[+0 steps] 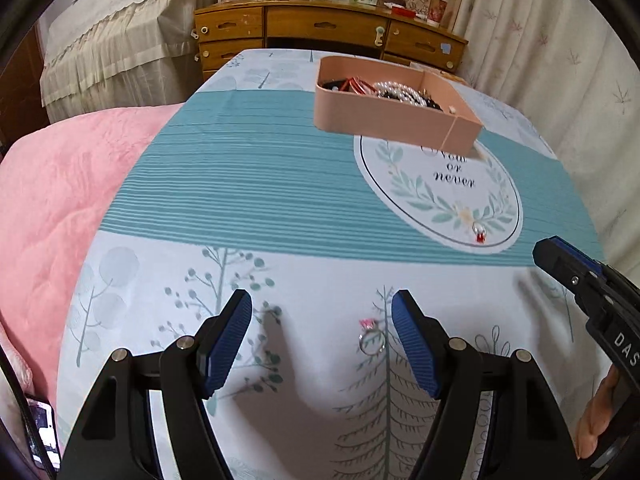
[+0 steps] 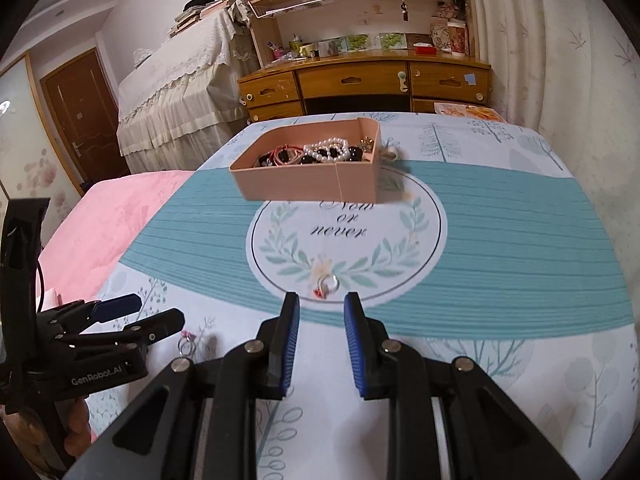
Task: Organize jewelry
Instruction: 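Grasp the pink-stone ring with the left tool while the right tool grasps the red-stone ring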
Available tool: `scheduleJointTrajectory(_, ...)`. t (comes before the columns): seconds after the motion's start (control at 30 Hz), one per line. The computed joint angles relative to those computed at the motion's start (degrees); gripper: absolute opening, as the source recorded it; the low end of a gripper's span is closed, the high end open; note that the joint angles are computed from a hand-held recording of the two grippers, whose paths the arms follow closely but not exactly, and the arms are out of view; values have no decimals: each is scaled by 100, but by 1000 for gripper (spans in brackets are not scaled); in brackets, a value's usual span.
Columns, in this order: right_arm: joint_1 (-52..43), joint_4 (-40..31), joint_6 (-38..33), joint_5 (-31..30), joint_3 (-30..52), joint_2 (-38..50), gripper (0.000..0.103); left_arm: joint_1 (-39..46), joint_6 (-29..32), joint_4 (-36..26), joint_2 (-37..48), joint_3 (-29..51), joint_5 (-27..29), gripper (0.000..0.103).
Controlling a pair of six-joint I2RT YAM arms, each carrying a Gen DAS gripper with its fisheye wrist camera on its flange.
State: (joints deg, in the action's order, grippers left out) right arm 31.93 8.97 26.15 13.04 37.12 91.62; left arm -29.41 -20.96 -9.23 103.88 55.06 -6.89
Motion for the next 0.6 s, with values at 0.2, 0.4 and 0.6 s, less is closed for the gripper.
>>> scheduleJointTrajectory(0.2,-76,369,-16,9,-280,-8,23,-206,-147,-327,240,221,-101,71)
scheduleJointTrajectory(0.4,-305,670,15,-365,-489,38,23,-415,-299,-690,499,527,-333,71)
scheduleJointTrajectory(0.6,-532,918,50,-812,-617,116,23,-513,-374,-804,523,621,-403,60)
